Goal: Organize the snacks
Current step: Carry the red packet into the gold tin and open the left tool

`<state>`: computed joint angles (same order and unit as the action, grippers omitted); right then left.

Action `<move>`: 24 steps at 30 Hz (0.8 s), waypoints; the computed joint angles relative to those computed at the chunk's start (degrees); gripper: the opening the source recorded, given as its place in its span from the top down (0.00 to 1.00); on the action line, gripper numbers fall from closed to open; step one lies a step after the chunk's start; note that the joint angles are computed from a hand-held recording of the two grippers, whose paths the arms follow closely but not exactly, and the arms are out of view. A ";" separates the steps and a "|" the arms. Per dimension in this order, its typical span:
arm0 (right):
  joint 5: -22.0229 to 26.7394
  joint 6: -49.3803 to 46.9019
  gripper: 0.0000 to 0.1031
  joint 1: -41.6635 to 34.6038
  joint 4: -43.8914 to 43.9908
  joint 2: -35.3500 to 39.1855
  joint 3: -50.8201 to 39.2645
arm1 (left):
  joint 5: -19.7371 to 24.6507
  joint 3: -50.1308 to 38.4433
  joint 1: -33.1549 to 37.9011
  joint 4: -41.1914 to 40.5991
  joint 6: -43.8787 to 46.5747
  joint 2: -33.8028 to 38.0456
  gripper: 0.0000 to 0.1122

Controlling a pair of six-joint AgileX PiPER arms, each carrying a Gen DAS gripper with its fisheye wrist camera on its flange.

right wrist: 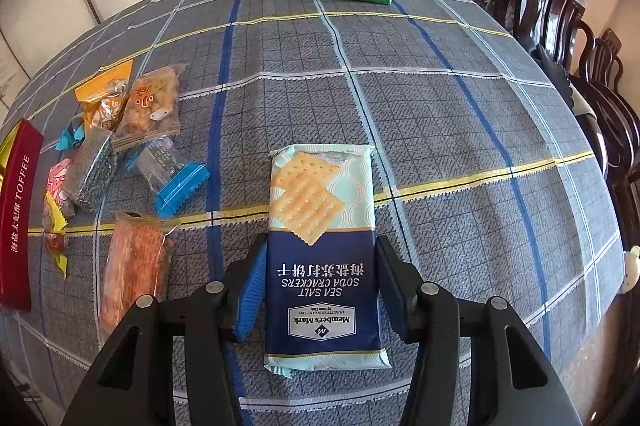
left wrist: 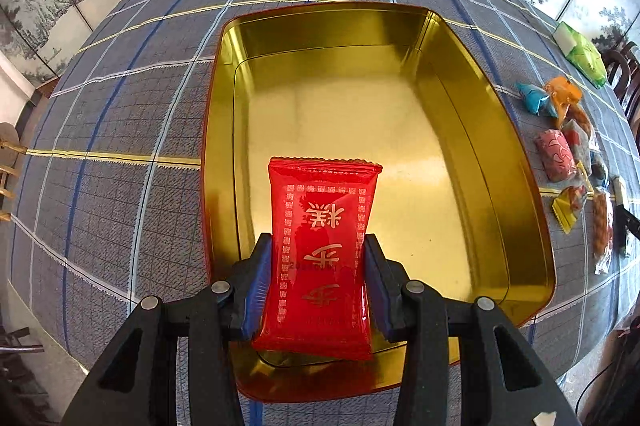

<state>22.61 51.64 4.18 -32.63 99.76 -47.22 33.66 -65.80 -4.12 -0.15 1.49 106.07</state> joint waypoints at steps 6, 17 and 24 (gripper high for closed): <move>0.44 2.67 0.49 0.55 -1.23 0.06 -0.03 | -1.75 2.19 0.77 3.15 1.04 -1.43 0.65; 0.66 4.25 0.49 0.88 -2.05 0.03 0.16 | -2.15 2.62 2.91 4.98 2.34 -1.28 0.72; 0.78 3.13 0.49 0.77 -1.30 -0.09 0.10 | -2.74 3.06 1.50 7.96 -0.05 -1.44 0.71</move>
